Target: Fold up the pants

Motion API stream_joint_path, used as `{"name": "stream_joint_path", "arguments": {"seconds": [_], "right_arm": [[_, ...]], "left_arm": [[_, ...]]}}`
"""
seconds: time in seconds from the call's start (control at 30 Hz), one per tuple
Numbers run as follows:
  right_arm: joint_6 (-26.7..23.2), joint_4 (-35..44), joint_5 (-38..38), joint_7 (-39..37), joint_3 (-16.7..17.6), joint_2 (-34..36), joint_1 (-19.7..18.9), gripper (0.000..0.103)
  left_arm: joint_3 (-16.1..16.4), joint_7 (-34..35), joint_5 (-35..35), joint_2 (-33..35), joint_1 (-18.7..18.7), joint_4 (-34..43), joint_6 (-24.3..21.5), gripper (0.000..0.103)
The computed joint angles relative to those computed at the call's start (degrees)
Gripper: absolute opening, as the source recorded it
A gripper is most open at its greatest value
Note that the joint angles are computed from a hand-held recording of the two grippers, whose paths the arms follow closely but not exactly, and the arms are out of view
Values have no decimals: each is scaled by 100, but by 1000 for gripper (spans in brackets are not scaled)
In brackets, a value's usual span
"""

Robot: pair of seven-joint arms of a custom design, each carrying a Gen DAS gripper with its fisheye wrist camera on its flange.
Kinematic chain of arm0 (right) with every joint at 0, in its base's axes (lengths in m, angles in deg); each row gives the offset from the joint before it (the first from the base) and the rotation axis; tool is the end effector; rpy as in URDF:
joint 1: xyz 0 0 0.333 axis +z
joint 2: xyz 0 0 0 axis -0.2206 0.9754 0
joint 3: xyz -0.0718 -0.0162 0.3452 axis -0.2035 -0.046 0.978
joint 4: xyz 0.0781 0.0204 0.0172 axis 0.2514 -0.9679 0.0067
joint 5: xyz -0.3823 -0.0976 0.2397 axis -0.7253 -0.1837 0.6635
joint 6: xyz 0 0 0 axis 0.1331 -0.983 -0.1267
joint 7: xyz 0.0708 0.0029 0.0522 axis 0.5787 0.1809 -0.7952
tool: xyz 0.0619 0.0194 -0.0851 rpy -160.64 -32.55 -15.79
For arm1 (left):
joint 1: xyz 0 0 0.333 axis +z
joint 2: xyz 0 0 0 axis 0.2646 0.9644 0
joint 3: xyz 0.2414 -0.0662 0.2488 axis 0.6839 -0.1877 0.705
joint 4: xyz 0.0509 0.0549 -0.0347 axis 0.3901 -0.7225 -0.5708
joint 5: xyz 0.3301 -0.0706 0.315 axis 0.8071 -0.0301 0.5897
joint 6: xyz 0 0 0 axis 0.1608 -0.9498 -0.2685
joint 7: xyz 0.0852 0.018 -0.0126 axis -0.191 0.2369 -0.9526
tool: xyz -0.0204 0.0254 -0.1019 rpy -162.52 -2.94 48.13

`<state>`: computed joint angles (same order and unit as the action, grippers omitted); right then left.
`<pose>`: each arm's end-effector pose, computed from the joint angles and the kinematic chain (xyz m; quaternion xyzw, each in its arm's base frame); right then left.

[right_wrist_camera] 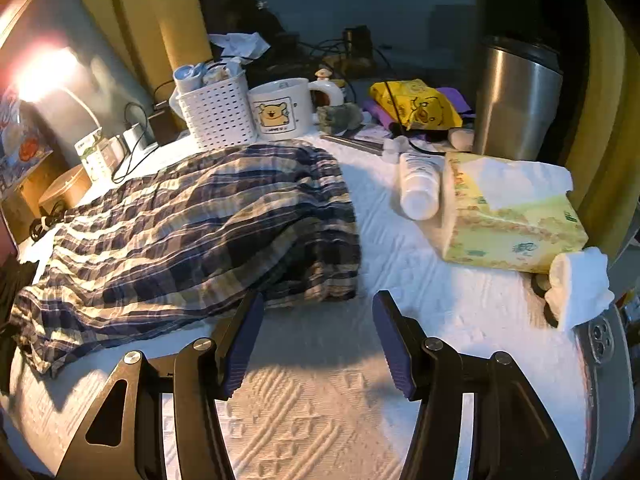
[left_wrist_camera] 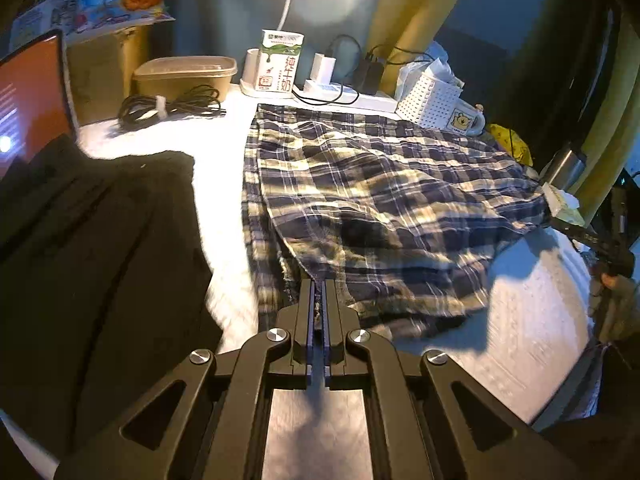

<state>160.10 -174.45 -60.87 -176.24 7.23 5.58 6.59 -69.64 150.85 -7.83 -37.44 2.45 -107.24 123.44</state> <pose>0.4691 0.2754 0.3658 -0.5111 0.7624 -0.2998 0.2599 0.6017 -0.2881 0.4214 -0.5285 0.7688 -0.3496 0.0857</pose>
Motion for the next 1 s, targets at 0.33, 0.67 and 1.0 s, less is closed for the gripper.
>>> {"name": "stream_joint_path", "arguments": {"seconds": [0.33,0.67,1.0], "right_arm": [[221,89,-95,22,-27,127,47,59],[333,-35,-163,67,-17,-41,34,61],[723,207,-638,362,-9,143,19,74]], "left_arm": [[240,-841,564,-145,-68,-285,-38,1],[598,-2769,2946,-366,-303,-356,382,3],[-325,-541,846,-241,-209,77,518,31]]}}
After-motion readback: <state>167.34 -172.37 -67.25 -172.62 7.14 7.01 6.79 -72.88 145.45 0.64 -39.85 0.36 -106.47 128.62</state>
